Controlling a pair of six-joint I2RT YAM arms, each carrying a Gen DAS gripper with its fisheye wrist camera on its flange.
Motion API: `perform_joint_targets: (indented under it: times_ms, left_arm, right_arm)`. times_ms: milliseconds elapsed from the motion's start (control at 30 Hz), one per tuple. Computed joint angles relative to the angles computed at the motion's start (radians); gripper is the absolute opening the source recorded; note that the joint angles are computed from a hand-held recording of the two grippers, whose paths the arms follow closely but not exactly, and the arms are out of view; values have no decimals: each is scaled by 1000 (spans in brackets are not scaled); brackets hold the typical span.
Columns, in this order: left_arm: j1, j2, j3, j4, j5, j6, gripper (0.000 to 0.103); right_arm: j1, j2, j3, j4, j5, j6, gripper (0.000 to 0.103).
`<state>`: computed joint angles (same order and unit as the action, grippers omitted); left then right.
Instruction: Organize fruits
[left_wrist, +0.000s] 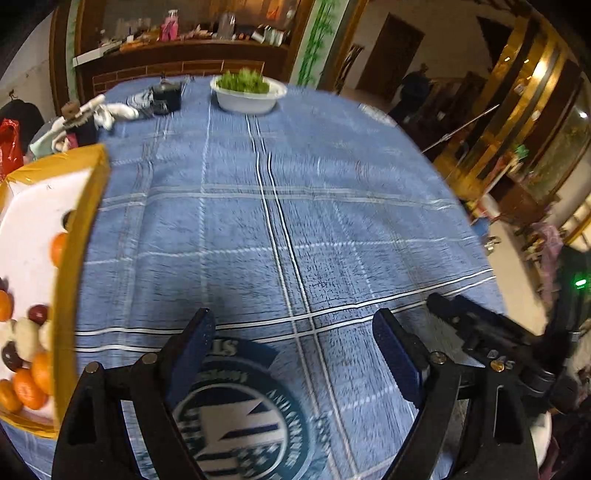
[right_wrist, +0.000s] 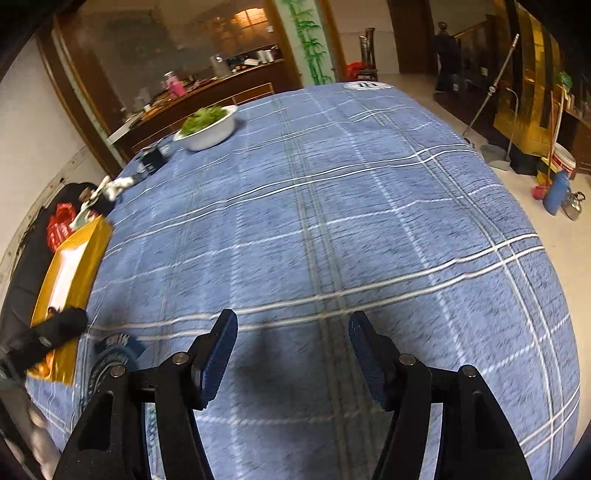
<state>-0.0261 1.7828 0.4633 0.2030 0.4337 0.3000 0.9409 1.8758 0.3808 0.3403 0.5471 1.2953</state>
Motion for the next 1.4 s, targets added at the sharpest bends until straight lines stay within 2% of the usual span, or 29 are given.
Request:
perform_joint_targets:
  times_ms: [200,333,367,400,533,600,667,833,1400]
  left_arm:
    - [-204,172,-1,261,-214,-166,86]
    - [-247,269,55,293,-299,-233,86]
    - [-248,292,72,290,-312,-253,86]
    - [-256,297,57,339,-330,-262,86]
    - [-287,340,53,414,-416,-278,92]
    - [-275,345,63,411,-417,-292,96]
    - [-274,353,77,403,-436,-305,103]
    - [-268,358,51,463,-438,-321,102]
    - [-271,365,60,461,-440,-323,102]
  right_arm:
    - [-119,88,8,54,-64,-96,71]
    - [-151,112,3,105,-65,-128,75]
    - [-159,127,10,121,-65,-138,78]
    - [-162,135,19,120,-61,-142,79]
    - [-170,175,58,123,-51,-183,97]
    - [-166,189,79,97,-37,-182,99]
    - [-177,200,67,143,-45,-201,103]
    - [-163,224,71,165,-7,-194,103]
    - [-165,225,74,161,-9,-199,103]
